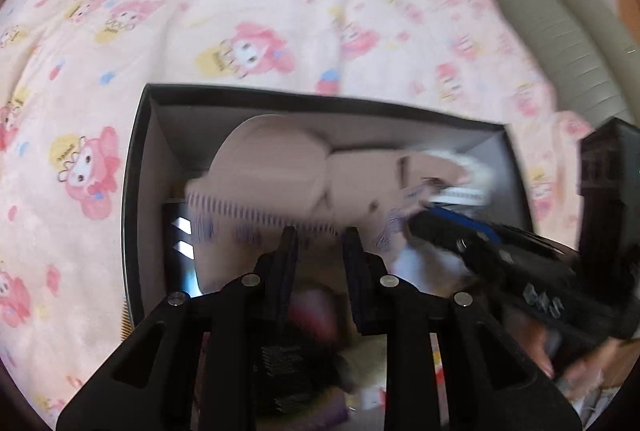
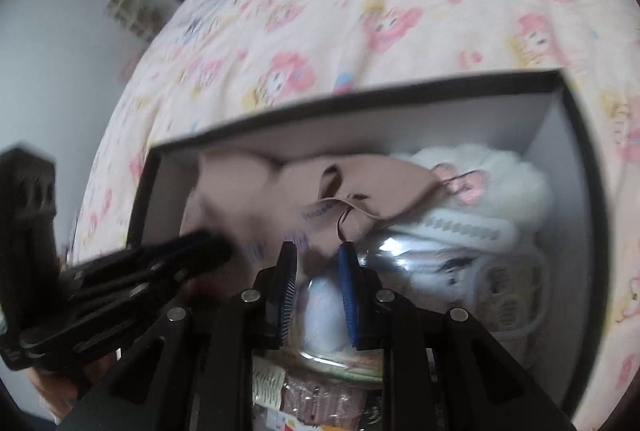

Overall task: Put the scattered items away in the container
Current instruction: 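Carry the fabric over the box, lower it in and open both tools, then withdraw both tools toward the wooden comb beside the box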

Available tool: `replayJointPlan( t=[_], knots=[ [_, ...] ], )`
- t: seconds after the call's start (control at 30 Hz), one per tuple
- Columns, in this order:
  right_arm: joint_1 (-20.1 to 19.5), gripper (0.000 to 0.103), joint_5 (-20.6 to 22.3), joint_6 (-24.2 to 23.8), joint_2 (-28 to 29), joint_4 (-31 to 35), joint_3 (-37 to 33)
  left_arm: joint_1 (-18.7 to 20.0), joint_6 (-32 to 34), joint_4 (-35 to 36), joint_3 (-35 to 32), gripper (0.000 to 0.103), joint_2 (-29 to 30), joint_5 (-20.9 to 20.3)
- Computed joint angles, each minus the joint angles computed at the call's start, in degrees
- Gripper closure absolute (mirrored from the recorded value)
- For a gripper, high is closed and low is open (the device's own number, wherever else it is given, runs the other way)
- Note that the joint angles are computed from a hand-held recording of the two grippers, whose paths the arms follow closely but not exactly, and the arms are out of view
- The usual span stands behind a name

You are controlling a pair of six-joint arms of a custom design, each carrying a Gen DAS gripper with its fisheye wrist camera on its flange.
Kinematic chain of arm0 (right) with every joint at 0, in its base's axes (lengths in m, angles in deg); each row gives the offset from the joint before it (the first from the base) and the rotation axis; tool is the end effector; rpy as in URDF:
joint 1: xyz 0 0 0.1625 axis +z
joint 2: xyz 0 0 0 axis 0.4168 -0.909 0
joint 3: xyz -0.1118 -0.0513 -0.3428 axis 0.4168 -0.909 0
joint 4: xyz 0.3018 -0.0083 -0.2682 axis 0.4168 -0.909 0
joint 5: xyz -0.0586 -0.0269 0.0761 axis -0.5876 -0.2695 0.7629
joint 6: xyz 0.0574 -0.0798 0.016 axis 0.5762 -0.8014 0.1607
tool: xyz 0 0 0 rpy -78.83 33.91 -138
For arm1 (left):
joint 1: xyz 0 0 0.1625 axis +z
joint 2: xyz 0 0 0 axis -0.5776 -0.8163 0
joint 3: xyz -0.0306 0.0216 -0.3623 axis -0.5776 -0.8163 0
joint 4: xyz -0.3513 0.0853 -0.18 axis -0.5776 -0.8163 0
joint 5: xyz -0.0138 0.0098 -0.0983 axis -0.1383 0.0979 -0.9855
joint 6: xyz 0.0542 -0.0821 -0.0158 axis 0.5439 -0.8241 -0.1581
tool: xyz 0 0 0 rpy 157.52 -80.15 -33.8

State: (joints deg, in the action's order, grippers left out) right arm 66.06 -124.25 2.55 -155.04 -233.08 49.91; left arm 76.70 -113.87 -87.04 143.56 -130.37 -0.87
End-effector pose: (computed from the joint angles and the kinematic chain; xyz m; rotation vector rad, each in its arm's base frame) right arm 0.1056 -0.4935 0.2977 -0.0445 -2.7169 0.6681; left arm -0.3590 -0.5402 0.0697 0.6172 2.7192 -0.1679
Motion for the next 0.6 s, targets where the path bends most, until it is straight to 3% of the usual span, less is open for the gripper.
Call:
replayJointPlan(
  t=[0.07, 0.2, 0.3, 0.37, 0.43, 0.57, 0.6],
  knots=[
    [0.2, 0.085, 0.1, -0.3, -0.6, -1.9, 0.4, 0.3, 0.3, 1.5, -0.8, 0.079, 0.6, -0.9],
    [-0.9, 0.085, 0.6, 1.3, 1.0, 3.1, -1.4, 1.3, -1.4, 5.7, -4.0, 0.079, 3.2, 0.7],
    [-0.8, 0.085, -0.9, 1.5, 0.8, 3.0, -0.6, 0.4, -0.2, 2.3, -1.7, 0.078, 1.1, 0.0],
    [0.6, 0.085, -2.6, 1.5, 0.2, 2.2, -0.2, -1.1, 0.3, -0.1, 0.7, 0.071, -1.1, 0.2],
    [2.8, 0.085, -4.7, 1.2, -0.9, 0.5, 0.5, -2.7, 0.7, -2.2, 3.2, 0.07, -3.5, 0.1],
    [8.5, 0.062, -9.3, -1.1, -3.7, -4.1, 3.5, -6.0, 0.7, -6.0, 7.7, 0.066, -8.5, 0.1],
    [10.6, 0.061, -11.9, -1.5, -4.5, -5.3, 4.5, -6.8, 0.5, -6.8, 8.7, 0.063, -9.7, 0.3]
  ],
)
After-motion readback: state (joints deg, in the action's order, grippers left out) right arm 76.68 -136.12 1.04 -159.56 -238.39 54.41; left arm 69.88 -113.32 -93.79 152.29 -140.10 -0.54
